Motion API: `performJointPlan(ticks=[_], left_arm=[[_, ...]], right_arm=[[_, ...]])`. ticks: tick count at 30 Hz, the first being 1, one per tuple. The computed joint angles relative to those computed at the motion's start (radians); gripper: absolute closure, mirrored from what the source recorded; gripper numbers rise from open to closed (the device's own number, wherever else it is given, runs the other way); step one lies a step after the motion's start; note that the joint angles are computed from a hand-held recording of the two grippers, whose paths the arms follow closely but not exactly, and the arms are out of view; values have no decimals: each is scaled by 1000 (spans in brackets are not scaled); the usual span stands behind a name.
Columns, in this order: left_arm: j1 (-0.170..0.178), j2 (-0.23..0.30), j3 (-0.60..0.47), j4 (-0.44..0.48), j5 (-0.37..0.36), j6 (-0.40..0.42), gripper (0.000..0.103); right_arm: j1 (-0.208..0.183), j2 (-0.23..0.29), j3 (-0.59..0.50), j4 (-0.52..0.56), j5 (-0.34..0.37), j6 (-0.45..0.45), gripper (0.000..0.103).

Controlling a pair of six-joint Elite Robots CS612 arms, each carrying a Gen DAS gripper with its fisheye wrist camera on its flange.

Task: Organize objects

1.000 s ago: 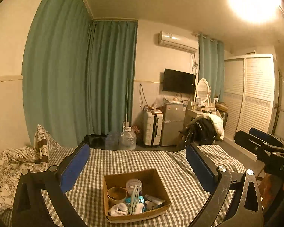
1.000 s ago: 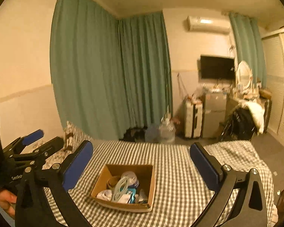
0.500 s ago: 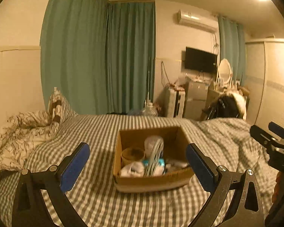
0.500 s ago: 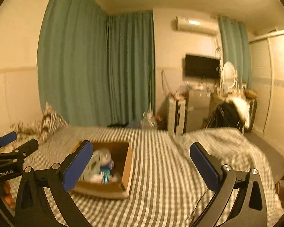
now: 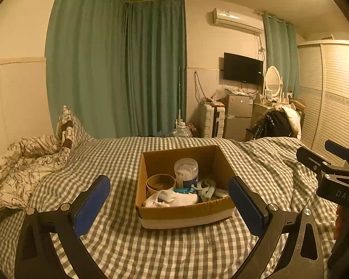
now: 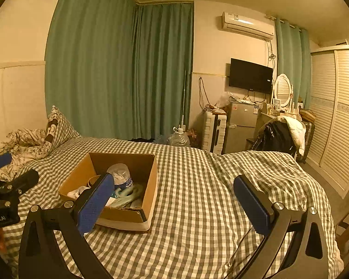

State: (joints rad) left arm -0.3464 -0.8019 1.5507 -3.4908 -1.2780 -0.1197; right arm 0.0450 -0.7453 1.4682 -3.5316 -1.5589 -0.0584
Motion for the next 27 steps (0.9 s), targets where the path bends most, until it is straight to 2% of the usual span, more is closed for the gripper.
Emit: performJointPlan(ticks=[27], left_arm=[[3,0,-1,48,-16,-33,0]], right_arm=[[6,4,-8,25,-8,-6,0]])
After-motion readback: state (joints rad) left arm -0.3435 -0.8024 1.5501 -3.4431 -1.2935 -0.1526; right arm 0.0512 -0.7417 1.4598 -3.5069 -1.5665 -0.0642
